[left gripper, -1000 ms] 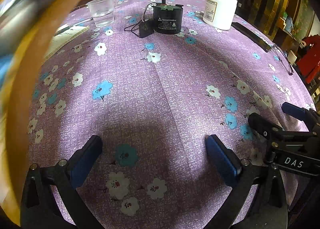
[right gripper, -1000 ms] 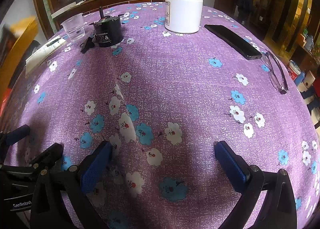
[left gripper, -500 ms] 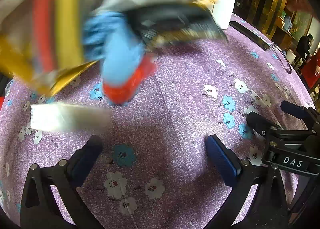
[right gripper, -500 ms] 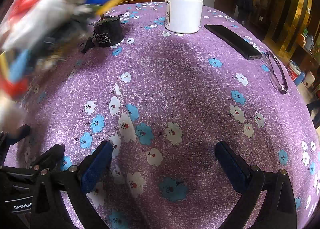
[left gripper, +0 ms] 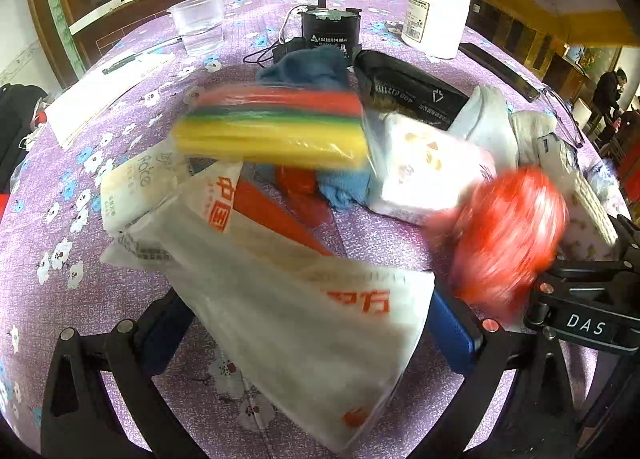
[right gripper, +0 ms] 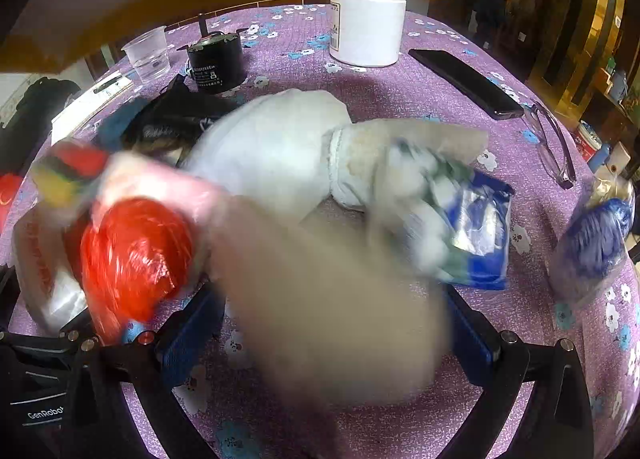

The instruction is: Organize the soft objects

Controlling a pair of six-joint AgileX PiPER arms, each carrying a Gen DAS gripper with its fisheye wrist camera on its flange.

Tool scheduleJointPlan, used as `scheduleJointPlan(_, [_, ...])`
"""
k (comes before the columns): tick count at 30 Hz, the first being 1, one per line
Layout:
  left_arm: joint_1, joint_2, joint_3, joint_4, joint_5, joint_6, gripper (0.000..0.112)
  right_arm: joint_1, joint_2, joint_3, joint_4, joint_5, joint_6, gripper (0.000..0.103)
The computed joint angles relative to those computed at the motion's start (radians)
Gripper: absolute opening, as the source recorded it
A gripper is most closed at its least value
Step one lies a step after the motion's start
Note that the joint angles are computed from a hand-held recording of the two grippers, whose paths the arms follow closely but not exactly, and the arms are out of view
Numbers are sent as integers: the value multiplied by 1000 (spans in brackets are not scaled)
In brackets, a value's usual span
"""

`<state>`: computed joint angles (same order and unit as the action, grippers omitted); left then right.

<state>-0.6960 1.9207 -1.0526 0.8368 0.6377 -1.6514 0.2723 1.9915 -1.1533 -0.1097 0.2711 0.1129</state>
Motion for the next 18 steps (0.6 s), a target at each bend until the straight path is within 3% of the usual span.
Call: scheduleJointPlan(18, [2, 1, -4, -3, 0, 6, 103, 5, 3, 5, -16, -7, 20, 103])
